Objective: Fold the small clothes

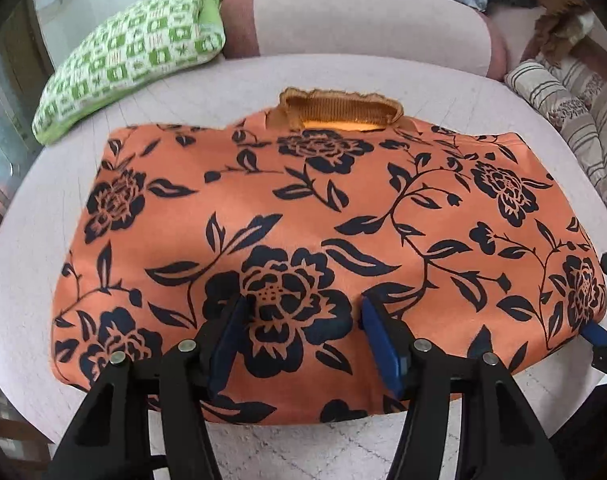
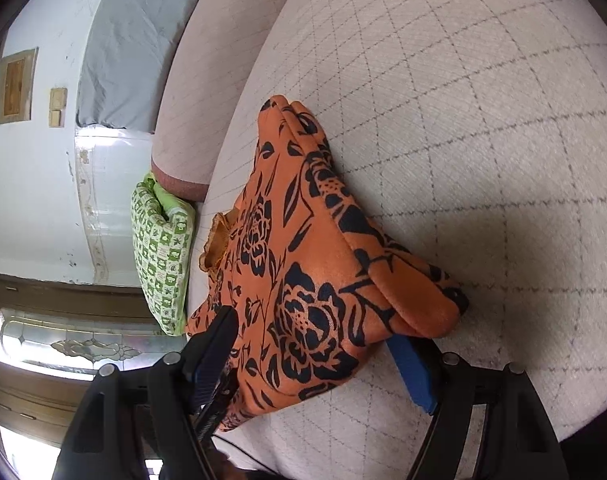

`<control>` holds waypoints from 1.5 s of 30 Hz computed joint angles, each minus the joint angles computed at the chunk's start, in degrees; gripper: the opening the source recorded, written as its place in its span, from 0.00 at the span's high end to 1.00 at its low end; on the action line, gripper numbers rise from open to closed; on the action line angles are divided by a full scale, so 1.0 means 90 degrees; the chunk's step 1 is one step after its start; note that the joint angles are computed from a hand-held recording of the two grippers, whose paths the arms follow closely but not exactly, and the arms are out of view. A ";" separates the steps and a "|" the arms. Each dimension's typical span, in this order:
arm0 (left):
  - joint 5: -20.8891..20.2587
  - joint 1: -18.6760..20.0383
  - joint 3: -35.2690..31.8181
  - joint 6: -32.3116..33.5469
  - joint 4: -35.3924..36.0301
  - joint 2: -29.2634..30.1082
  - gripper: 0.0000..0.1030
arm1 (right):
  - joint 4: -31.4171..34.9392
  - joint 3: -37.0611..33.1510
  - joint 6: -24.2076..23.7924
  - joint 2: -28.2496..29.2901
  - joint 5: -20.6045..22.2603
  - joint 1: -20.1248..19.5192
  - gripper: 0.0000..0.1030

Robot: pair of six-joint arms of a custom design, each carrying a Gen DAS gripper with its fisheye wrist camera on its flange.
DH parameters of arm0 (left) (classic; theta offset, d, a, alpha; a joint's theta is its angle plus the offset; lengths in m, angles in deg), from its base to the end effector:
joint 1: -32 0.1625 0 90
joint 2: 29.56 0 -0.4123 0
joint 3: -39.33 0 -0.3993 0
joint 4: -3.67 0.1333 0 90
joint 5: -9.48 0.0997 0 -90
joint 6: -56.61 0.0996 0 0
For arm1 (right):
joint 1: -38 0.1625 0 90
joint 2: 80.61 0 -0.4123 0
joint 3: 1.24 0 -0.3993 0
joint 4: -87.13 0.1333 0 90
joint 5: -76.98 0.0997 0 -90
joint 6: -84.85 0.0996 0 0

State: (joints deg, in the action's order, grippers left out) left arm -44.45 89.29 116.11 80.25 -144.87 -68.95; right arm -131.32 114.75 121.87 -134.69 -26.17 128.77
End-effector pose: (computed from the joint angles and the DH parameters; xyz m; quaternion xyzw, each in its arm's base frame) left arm -0.2481 -0.7415 0.1426 0.3913 0.8508 -0.1980 0.2896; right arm 0.1181 -0.5570 0.1970 0.3181 0.7698 -0.5466 0.0859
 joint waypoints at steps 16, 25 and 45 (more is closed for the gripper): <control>0.0251 0.0147 -0.0117 -0.0020 -0.0268 -0.0080 0.41 | 0.0190 -0.0130 0.0312 -0.0040 -0.0309 -0.0087 0.70; -0.0038 0.0199 -0.0263 0.0045 -0.0100 -0.0082 0.40 | 0.1039 -0.0882 -0.1408 0.0106 -0.2051 0.0660 0.80; -0.0341 0.1554 -0.0988 -0.1966 -0.0545 -0.0860 0.48 | 0.5140 -0.7695 -0.5009 0.4207 -0.2717 0.2557 0.88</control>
